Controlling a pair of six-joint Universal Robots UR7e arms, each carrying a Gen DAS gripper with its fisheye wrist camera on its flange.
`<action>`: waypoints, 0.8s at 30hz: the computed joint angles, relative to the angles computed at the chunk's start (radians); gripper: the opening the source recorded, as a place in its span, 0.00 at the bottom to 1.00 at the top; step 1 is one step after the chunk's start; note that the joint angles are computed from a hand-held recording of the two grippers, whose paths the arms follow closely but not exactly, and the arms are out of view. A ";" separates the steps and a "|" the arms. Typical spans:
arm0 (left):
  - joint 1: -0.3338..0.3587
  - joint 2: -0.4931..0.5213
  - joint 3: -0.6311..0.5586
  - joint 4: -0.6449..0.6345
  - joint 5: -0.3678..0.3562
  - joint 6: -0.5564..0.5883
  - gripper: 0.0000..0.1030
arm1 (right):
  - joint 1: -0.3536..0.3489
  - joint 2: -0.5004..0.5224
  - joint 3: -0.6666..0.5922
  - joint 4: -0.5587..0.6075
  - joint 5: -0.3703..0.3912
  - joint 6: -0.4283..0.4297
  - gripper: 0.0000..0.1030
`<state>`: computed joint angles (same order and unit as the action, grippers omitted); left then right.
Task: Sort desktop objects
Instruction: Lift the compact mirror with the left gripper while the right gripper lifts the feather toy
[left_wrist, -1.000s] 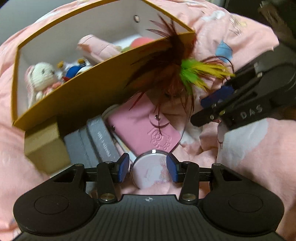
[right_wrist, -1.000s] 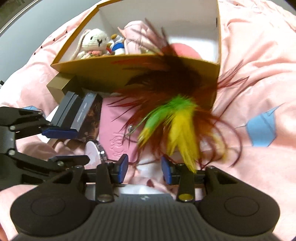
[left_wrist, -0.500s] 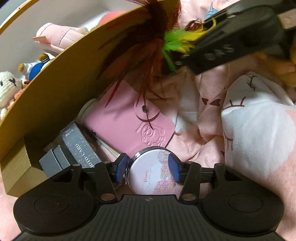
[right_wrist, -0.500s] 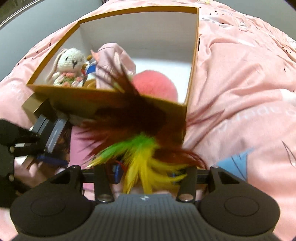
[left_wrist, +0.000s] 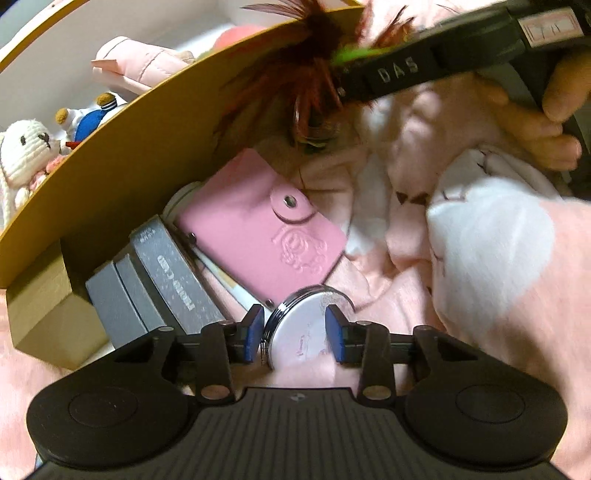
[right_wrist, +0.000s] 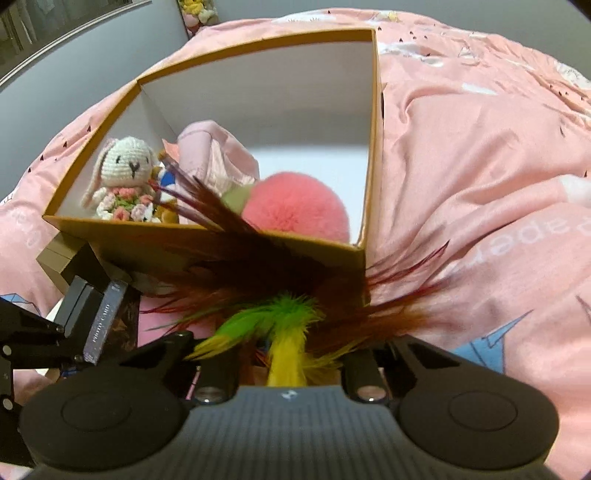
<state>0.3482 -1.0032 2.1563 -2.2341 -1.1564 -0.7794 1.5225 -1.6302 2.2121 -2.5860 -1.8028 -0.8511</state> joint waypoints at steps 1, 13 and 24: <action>-0.005 -0.006 0.005 -0.003 -0.005 0.006 0.40 | -0.002 -0.011 0.001 0.012 0.012 -0.006 0.14; 0.014 -0.009 0.019 -0.041 -0.056 0.088 0.38 | -0.020 -0.110 0.012 0.072 0.071 -0.038 0.14; 0.017 -0.030 0.053 -0.092 -0.054 -0.020 0.25 | -0.026 -0.072 0.017 0.022 0.029 -0.022 0.19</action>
<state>0.3649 -1.0328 2.2096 -2.3258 -1.2109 -0.7998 1.4969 -1.7020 2.2291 -2.5640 -1.7733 -0.8727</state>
